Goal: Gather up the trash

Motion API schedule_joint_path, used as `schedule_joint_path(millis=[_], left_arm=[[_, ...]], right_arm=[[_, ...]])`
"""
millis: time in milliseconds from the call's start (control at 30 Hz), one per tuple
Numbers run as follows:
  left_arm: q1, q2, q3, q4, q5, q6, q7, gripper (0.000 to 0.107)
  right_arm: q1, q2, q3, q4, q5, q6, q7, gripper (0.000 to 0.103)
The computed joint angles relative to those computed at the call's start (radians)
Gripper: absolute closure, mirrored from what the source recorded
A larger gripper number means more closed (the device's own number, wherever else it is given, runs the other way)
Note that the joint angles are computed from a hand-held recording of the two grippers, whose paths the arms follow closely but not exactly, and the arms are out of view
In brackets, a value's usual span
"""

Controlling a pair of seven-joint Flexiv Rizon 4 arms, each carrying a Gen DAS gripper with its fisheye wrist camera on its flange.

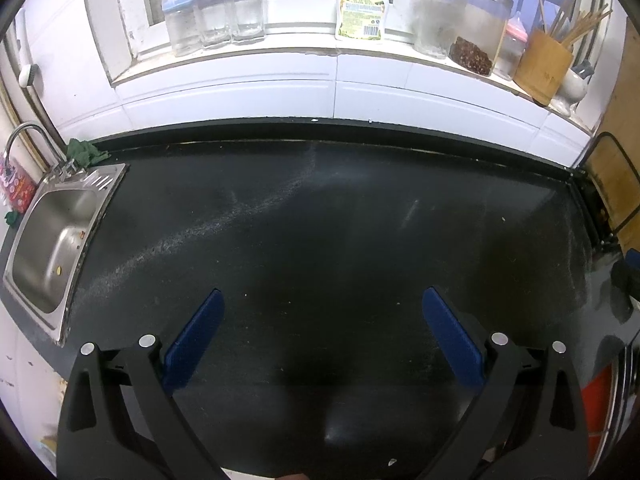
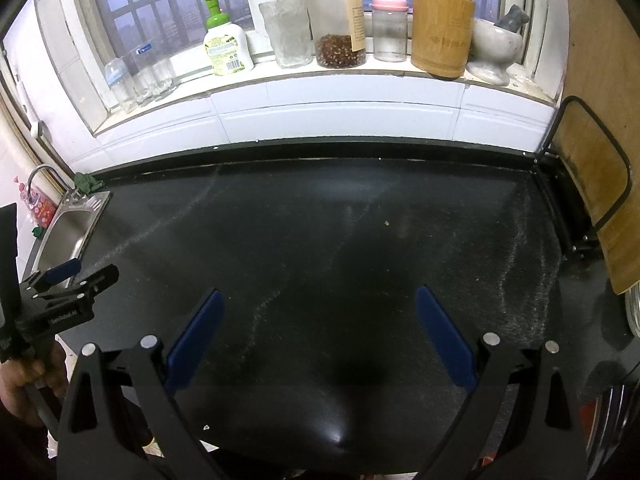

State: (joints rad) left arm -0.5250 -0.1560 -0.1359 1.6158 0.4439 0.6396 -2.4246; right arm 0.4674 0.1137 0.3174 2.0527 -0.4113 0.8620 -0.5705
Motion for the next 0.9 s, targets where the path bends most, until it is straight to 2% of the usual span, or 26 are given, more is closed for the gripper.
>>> schedule_joint_path(millis=[900], left_arm=[[-0.007,-0.028,0.012,-0.037,0.015,-0.013,0.023,0.01]], right_arm=[[0.002,-0.024,-0.009,-0.019,-0.009,0.0,0.004,0.01]])
